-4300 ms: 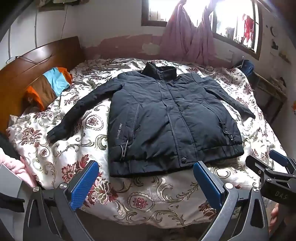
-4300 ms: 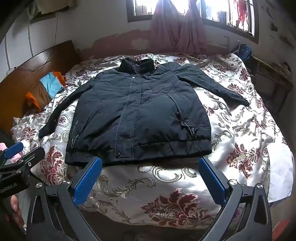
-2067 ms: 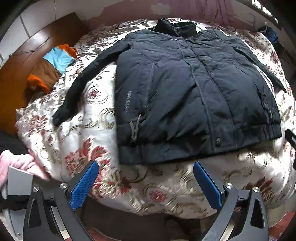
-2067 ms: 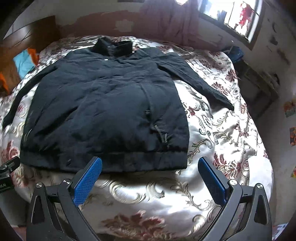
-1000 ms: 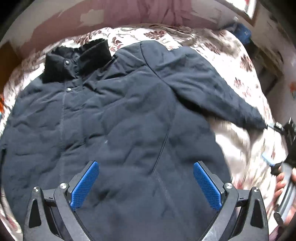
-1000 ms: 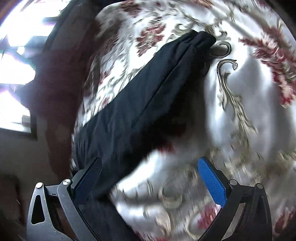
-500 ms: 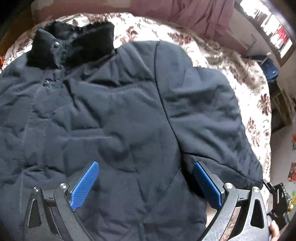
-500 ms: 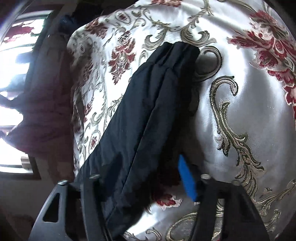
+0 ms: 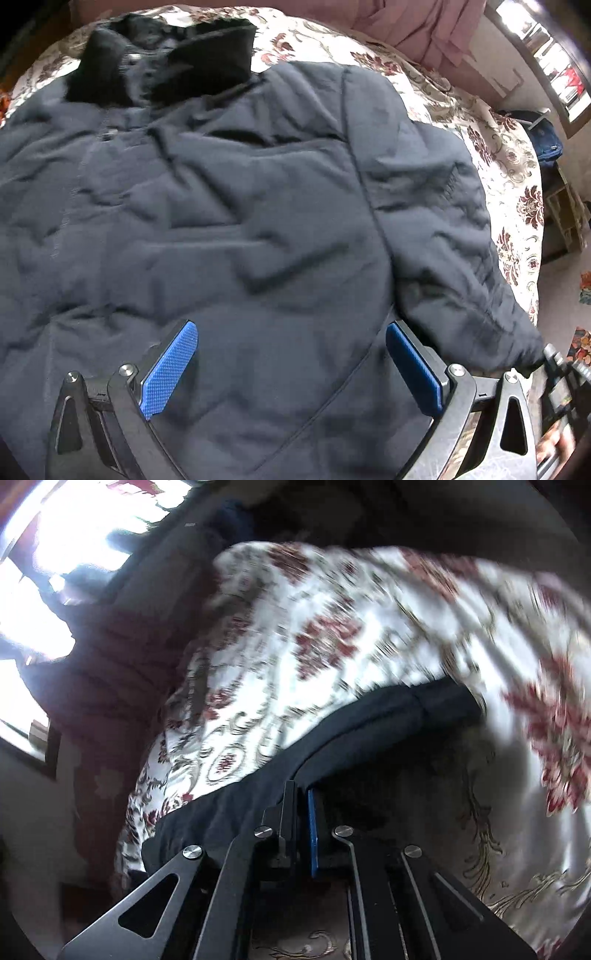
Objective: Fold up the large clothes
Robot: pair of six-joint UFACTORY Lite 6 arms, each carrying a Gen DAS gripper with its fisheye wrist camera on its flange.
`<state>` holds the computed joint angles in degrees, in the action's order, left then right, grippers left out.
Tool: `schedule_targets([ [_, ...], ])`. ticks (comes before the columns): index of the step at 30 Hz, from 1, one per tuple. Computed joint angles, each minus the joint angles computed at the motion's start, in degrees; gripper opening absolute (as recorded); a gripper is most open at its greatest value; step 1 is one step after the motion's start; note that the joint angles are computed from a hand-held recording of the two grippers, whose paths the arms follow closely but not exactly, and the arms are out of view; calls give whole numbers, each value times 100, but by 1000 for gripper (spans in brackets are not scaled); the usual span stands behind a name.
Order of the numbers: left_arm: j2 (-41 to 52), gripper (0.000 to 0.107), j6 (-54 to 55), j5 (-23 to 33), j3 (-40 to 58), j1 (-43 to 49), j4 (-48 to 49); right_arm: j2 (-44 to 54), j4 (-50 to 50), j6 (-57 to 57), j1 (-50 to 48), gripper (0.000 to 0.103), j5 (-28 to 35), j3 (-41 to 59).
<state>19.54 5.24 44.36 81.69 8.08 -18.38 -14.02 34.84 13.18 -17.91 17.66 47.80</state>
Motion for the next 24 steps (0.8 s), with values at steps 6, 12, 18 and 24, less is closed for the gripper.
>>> schedule_targets([
  [6, -985, 102, 1091, 477, -856, 1161, -194, -90, -3598, 3018, 1274, 3, 345, 1081],
  [12, -1322, 102, 2712, 1006, -808, 2747, -504, 1064, -7196, 4979, 3928, 3, 1935, 3377],
  [18, -577, 102, 3671, 1797, 344, 4264, -589, 3480, -7702, 4181, 6224, 3, 3453, 6434],
  [24, 866, 102, 4078, 2365, 2336, 5334, -710, 6265, -6791, 3076, 7387, 3, 4708, 9996],
])
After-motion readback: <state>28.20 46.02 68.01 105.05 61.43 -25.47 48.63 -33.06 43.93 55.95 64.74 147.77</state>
